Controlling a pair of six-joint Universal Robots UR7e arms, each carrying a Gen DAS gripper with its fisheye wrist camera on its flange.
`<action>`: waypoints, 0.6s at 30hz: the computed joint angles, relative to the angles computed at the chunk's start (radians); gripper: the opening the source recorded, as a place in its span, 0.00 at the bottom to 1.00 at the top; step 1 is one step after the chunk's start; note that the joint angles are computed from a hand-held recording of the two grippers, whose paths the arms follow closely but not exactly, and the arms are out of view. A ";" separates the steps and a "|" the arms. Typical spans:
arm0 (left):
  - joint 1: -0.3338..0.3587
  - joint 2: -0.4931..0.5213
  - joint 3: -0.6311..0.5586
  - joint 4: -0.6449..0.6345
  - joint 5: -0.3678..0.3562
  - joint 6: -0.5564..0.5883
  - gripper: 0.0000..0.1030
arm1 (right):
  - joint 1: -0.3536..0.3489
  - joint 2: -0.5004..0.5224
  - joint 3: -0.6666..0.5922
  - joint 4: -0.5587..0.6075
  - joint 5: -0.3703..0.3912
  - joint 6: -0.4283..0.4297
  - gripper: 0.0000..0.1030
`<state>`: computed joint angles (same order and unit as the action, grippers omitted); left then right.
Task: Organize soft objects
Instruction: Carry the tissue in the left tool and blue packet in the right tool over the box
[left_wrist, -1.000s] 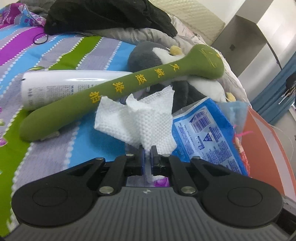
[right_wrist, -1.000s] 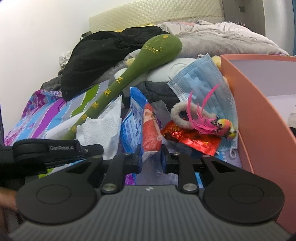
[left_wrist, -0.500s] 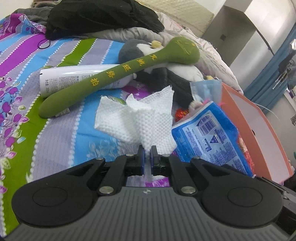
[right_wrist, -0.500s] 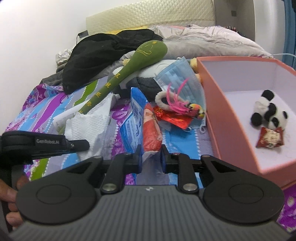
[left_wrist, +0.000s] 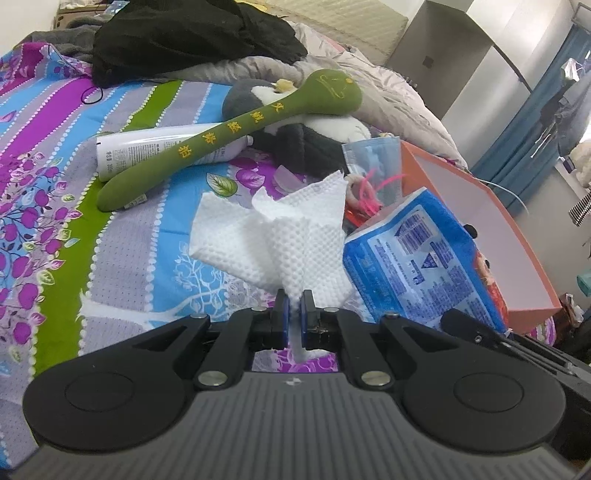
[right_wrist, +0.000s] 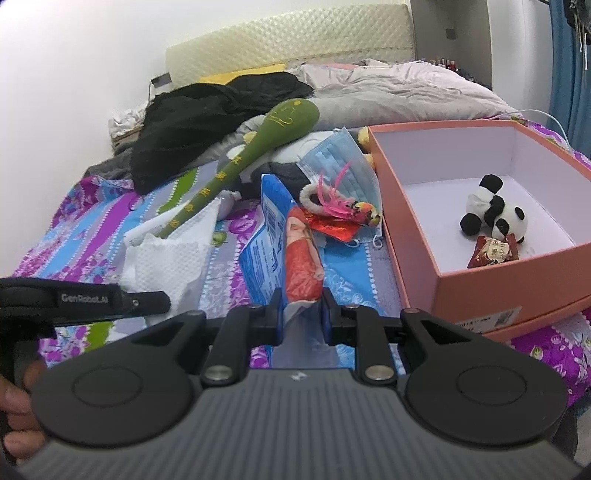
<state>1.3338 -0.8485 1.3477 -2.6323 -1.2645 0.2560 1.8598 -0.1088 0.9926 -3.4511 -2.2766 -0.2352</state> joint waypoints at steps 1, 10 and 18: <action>-0.004 -0.011 0.015 -0.011 0.004 0.004 0.07 | 0.003 -0.002 0.003 -0.004 -0.004 -0.003 0.22; -0.044 -0.066 0.077 -0.039 0.010 0.025 0.07 | 0.036 -0.038 0.058 -0.091 -0.018 -0.060 0.22; -0.075 -0.091 0.121 -0.037 -0.023 0.026 0.07 | 0.054 -0.107 0.163 -0.147 -0.085 -0.069 0.22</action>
